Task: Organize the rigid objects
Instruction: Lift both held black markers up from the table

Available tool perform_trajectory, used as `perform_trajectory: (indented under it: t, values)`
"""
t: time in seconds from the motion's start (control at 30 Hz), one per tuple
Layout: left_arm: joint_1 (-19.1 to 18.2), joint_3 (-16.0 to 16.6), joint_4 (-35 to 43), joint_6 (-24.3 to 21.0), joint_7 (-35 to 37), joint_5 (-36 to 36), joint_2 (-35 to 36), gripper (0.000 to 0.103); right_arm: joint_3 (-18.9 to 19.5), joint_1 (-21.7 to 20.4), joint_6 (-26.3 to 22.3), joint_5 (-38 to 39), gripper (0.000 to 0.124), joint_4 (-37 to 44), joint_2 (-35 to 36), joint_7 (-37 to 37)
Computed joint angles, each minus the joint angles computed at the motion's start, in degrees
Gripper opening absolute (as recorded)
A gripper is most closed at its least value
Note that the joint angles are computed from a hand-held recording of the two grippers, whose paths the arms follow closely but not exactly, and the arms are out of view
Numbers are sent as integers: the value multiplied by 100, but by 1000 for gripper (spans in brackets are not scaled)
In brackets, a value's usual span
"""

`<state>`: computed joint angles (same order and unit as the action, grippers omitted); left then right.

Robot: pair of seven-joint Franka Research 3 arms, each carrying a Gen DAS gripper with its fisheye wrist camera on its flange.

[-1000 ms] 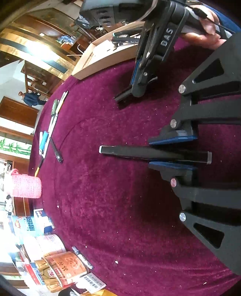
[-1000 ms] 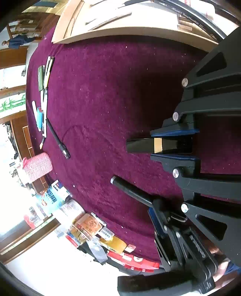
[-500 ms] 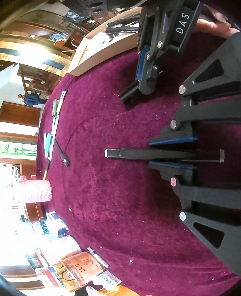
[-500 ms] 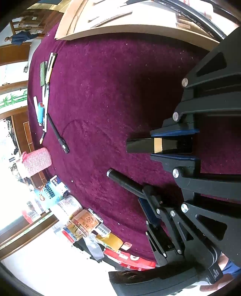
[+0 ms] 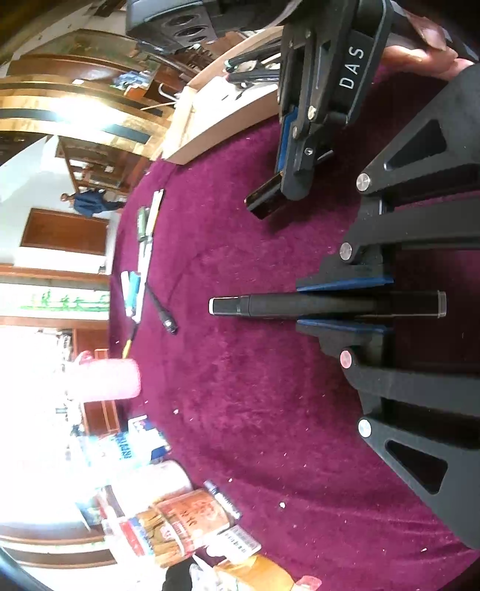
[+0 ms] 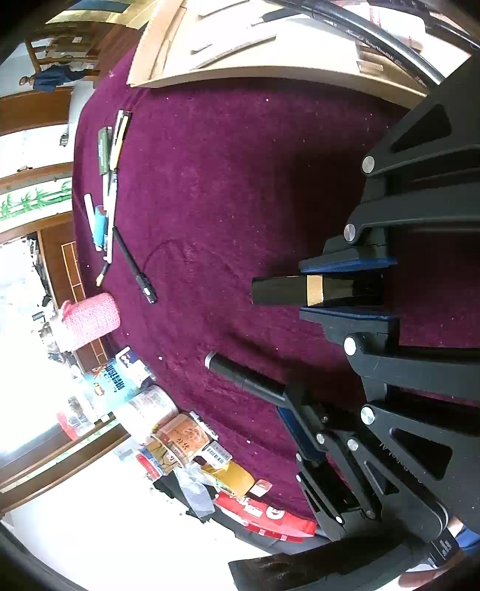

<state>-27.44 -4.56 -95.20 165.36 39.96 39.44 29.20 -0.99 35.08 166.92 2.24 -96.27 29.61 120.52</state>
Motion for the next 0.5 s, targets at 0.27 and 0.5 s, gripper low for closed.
perform_trajectory:
  t: [0.27, 0.5]
  values:
    - [-546, 715, -15, 52, -1535, 1333, -169, 12, -417, 351, 214, -295, 15, -102, -71, 405]
    - [-615, 773, -61, -34, -2621, 2575, -337, 12, -909, 817, 274, -903, 15, -290, -250, 1106]
